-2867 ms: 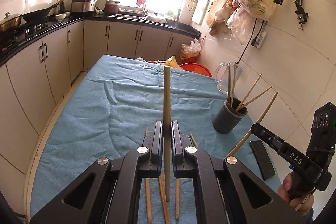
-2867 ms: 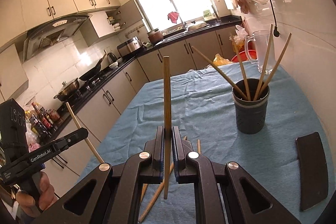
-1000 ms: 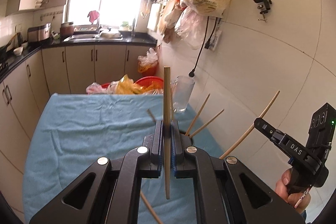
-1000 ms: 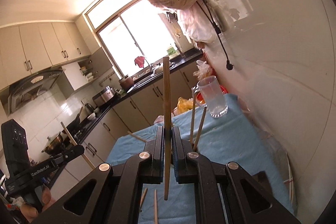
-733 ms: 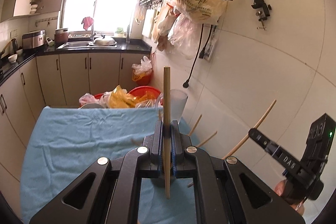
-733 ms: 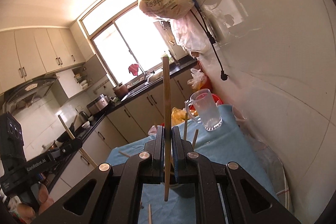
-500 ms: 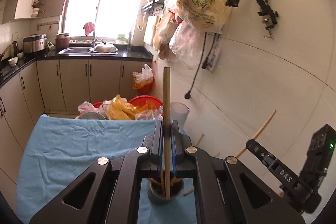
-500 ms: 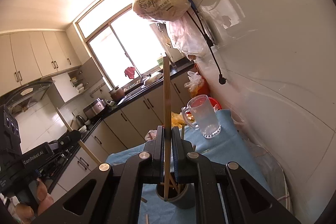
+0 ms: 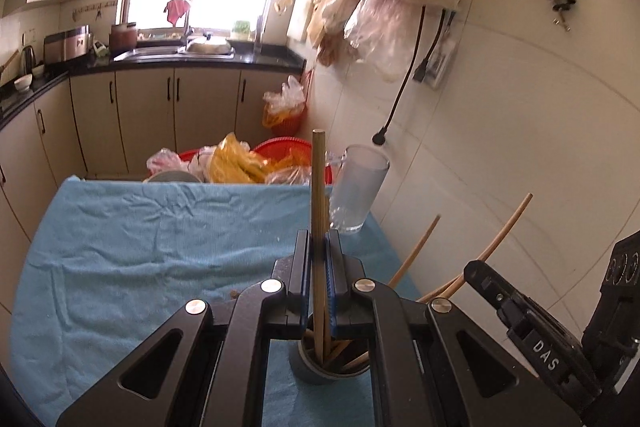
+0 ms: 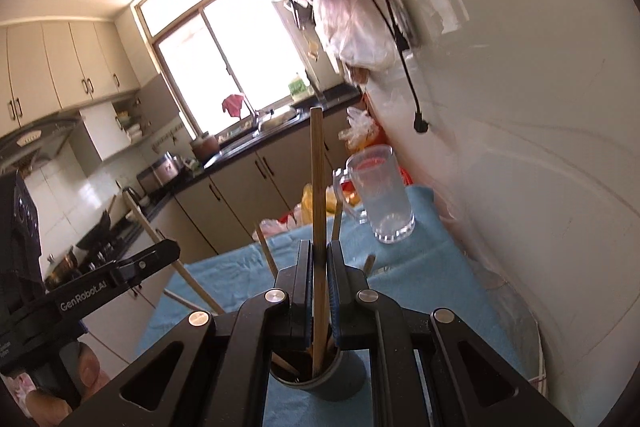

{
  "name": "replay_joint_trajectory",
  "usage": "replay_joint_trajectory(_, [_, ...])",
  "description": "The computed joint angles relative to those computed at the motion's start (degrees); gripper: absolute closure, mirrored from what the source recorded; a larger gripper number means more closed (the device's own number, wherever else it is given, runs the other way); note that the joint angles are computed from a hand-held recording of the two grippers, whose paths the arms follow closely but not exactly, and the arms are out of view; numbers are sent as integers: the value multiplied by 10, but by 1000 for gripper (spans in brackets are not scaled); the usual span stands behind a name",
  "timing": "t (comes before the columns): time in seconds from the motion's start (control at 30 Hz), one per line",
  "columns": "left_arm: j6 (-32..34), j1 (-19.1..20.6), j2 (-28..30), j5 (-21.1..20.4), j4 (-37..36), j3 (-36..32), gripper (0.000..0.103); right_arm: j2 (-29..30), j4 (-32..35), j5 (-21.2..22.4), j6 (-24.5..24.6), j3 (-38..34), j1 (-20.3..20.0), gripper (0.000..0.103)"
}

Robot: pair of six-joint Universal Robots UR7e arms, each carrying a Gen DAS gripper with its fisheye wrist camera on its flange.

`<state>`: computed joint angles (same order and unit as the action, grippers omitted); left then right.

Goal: Organize utensils
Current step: 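Lower both upright chopsticks into the grey holder cup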

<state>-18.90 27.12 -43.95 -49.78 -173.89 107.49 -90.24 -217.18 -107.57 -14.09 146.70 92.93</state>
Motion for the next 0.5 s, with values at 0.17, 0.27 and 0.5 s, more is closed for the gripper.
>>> replay_joint_trajectory(0.17, [-11, 11, 7, -5, 18, -4, 97, 16, 8, 0, -3, 0, -10, 96])
replay_joint_trajectory(0.27, [-8, 12, 7, -5, 13, -2, 97, 16, 14, 0, -1, -2, -12, 94])
replay_joint_trajectory(0.5, [-5, 1, -6, 3, -7, 11, 75, -9, 15, 1, 9, 7, -8, 89])
